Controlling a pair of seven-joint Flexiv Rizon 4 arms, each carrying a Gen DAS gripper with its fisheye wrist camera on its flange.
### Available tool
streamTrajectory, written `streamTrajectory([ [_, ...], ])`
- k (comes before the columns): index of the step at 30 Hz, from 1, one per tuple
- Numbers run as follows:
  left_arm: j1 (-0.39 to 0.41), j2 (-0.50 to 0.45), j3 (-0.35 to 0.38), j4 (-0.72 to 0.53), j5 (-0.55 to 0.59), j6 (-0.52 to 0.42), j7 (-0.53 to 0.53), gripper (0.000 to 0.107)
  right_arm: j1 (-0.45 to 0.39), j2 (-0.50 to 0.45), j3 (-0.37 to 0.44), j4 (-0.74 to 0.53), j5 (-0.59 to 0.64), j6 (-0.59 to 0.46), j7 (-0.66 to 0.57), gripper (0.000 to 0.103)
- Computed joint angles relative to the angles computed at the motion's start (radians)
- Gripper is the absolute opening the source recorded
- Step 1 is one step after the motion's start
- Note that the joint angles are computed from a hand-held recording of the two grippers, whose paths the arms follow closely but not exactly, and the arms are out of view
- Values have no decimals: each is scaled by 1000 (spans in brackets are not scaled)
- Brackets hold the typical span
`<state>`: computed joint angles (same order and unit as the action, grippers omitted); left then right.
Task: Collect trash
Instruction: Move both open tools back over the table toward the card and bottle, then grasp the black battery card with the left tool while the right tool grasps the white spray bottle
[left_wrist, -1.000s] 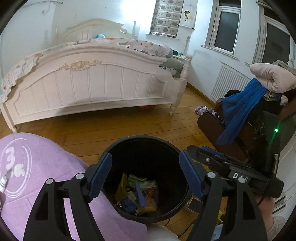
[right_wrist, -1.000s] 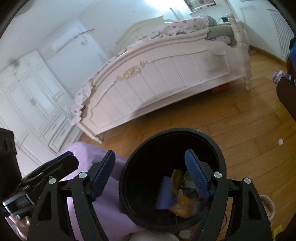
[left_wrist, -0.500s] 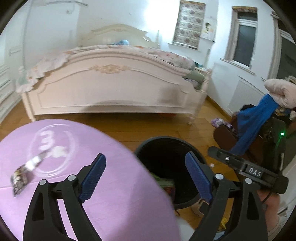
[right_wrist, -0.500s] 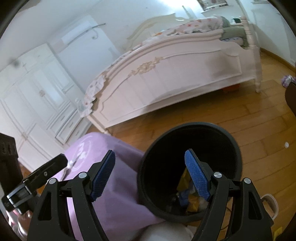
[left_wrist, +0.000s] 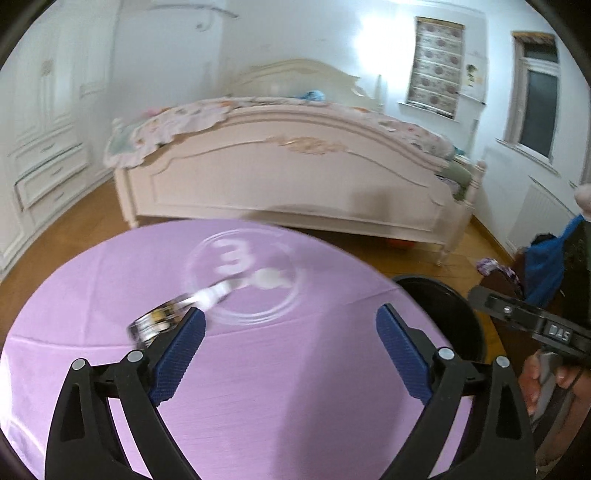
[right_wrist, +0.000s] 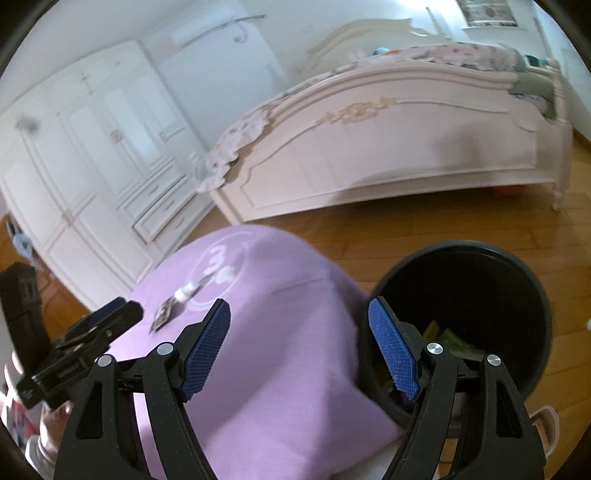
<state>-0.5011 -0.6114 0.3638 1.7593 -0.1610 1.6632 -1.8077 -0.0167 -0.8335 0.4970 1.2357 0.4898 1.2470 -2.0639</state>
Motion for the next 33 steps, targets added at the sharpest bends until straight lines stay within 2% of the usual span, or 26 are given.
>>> streamTrajectory([
  [7,111,32,-46,88,-25,-1,-23,93,79,-5,-22,-19,-47,-39,19,77],
  [16,241,31,-154,108,-33,-34,-1,93,150,-24,-52,-62,-99,-86,42,77],
  [21,239,6,-136,70,-24,-93,-11,93,177,-39,-67,-91,-121,-109,61,77],
  [26,271,-3,-152,39,-2,-134,-24,93,196,-58,-72,-126,-136,-141,67,77],
  [28,282,-3,-161,40,1,-133,-14,88,206,-69,-76,-149,-142,-157,69,77],
  [31,215,-10,-69,17,53,-173,-75,70,225,-84,-87,-186,-155,-189,72,77],
  [33,221,-4,-67,21,74,-173,-90,62,244,-100,-98,-222,-167,-217,80,77],
])
